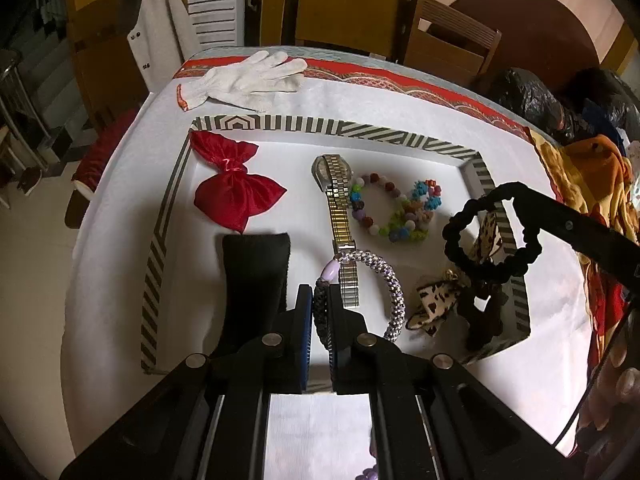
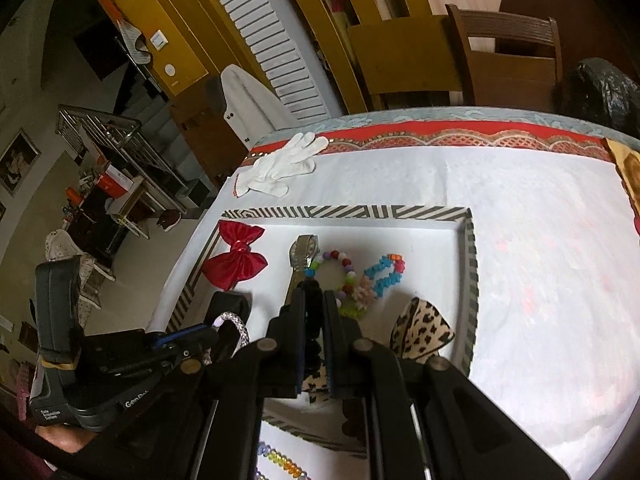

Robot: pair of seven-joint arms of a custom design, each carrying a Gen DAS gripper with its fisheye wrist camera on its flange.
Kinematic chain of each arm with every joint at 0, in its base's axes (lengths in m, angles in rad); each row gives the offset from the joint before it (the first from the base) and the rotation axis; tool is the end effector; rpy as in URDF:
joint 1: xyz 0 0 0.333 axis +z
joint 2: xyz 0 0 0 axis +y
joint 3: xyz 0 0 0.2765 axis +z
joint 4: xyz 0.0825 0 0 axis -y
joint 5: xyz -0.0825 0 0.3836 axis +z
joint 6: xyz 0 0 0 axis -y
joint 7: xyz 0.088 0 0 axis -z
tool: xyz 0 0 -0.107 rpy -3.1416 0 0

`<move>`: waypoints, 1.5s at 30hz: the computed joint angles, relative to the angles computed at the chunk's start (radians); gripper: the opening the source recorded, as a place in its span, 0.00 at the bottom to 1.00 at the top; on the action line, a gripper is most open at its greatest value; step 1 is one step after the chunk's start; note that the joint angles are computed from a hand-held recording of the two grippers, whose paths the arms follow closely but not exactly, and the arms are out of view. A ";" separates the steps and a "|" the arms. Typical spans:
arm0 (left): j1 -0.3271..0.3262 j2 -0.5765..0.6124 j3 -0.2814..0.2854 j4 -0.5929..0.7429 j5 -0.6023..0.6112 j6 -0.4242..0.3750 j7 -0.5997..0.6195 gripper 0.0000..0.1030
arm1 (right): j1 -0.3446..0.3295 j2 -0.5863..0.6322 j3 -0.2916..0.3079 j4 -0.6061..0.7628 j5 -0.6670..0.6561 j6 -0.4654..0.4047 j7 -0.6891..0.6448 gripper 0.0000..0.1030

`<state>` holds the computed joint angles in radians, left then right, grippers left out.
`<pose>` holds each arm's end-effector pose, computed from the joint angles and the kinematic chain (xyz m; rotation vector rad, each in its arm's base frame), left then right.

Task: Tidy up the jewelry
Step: 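Carry the braided bracelet into the tray with the left tool while the right tool drops the scrunchie there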

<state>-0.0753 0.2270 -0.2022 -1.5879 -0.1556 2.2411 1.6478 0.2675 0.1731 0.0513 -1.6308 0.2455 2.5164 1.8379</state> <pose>0.6351 -0.1737 0.5134 -1.7799 2.3379 -0.6712 0.6259 0.2017 0.5592 -1.6177 1.7853 -0.1819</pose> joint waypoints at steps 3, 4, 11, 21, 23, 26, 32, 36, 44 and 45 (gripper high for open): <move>0.001 0.015 0.001 0.018 -0.002 -0.006 -0.005 0.19 | -0.002 0.018 0.000 0.018 0.008 -0.003 -0.003 0.08; 0.002 0.019 0.000 0.023 -0.002 -0.008 -0.008 0.19 | -0.003 0.022 0.000 0.022 0.010 -0.003 -0.004 0.08; 0.001 0.034 0.000 0.024 0.012 -0.018 -0.023 0.19 | -0.003 0.052 0.002 0.049 0.024 -0.016 -0.009 0.08; 0.001 0.042 -0.003 0.017 0.022 -0.024 -0.033 0.19 | -0.002 0.117 0.005 0.115 0.043 -0.047 -0.009 0.08; 0.001 0.044 -0.003 0.017 0.023 -0.027 -0.032 0.19 | -0.002 0.128 0.006 0.125 0.047 -0.051 -0.011 0.08; 0.001 0.048 -0.002 0.017 0.027 -0.029 -0.033 0.19 | 0.000 0.142 0.004 0.144 0.040 -0.058 -0.013 0.08; 0.001 0.066 -0.003 0.035 0.030 -0.033 -0.044 0.19 | -0.007 0.190 -0.018 0.211 0.008 -0.078 0.017 0.08; 0.000 0.089 -0.005 0.065 0.029 -0.038 -0.056 0.19 | -0.020 0.234 -0.027 0.267 -0.002 -0.096 0.037 0.08; -0.007 0.131 -0.010 0.113 0.046 -0.040 -0.078 0.19 | -0.030 0.325 -0.065 0.364 -0.063 -0.137 0.123 0.08; -0.009 0.137 -0.009 0.120 0.050 -0.039 -0.084 0.19 | -0.028 0.326 -0.073 0.359 -0.078 -0.136 0.143 0.08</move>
